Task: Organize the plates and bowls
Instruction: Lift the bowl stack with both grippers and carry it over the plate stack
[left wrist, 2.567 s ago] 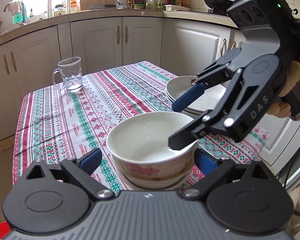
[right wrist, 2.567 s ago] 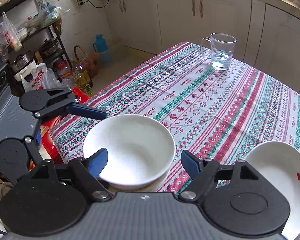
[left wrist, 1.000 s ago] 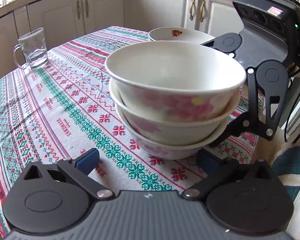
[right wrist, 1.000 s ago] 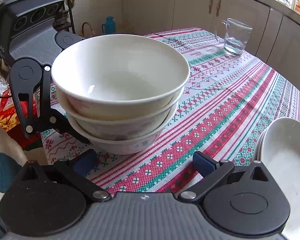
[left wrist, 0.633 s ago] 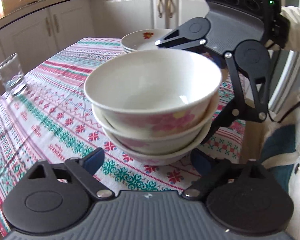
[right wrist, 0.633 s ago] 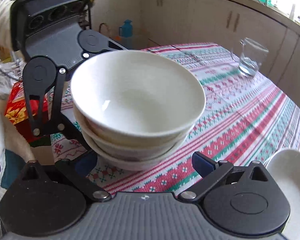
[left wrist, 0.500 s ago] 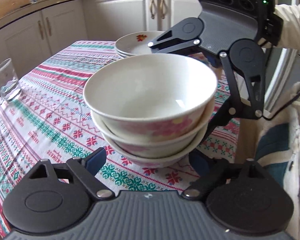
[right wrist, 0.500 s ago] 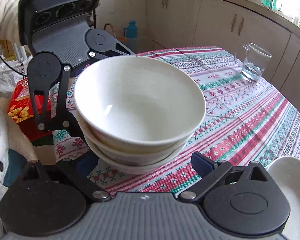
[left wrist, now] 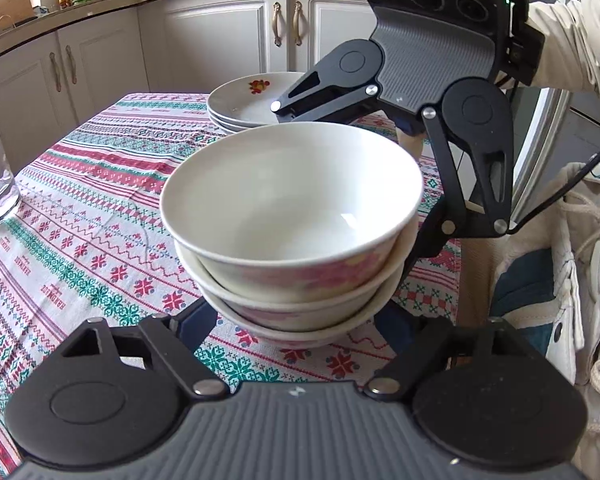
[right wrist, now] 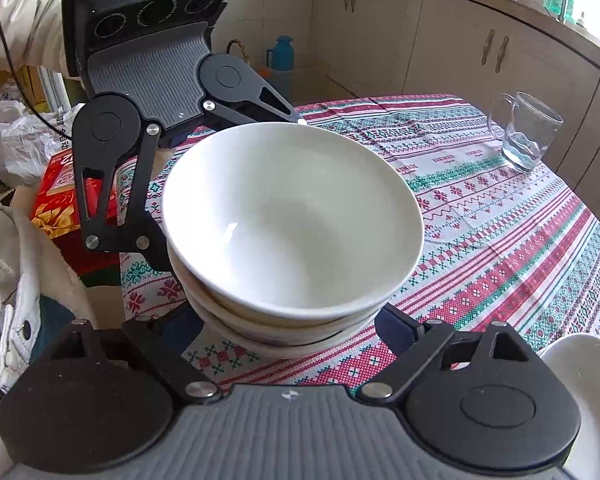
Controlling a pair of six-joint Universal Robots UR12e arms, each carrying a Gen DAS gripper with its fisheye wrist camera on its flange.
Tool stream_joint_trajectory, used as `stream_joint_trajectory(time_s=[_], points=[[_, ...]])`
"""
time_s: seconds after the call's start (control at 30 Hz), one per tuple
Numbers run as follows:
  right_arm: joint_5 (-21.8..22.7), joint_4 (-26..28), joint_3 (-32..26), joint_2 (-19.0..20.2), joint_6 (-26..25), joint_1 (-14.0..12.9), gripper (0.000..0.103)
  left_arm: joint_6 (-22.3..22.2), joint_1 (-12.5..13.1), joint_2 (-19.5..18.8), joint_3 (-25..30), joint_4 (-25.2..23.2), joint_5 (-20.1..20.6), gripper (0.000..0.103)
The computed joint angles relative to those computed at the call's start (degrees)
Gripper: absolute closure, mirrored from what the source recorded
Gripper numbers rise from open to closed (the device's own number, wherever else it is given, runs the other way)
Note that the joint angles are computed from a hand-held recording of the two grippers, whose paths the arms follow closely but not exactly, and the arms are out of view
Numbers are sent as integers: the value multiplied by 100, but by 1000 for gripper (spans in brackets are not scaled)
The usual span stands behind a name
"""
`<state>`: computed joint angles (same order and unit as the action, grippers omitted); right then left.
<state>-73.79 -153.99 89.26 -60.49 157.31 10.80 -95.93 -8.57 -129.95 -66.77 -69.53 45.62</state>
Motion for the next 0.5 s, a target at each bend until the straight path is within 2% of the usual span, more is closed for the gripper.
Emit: stream_joint_trajectory(time_s=[0.07,0.5], points=[[34,93,-40,8,-42,-5,11,60,0,-11,41,-95,4,19],[98,353,-129,12,-113,-24,12,417,-15,-119,331,-589,91,19]])
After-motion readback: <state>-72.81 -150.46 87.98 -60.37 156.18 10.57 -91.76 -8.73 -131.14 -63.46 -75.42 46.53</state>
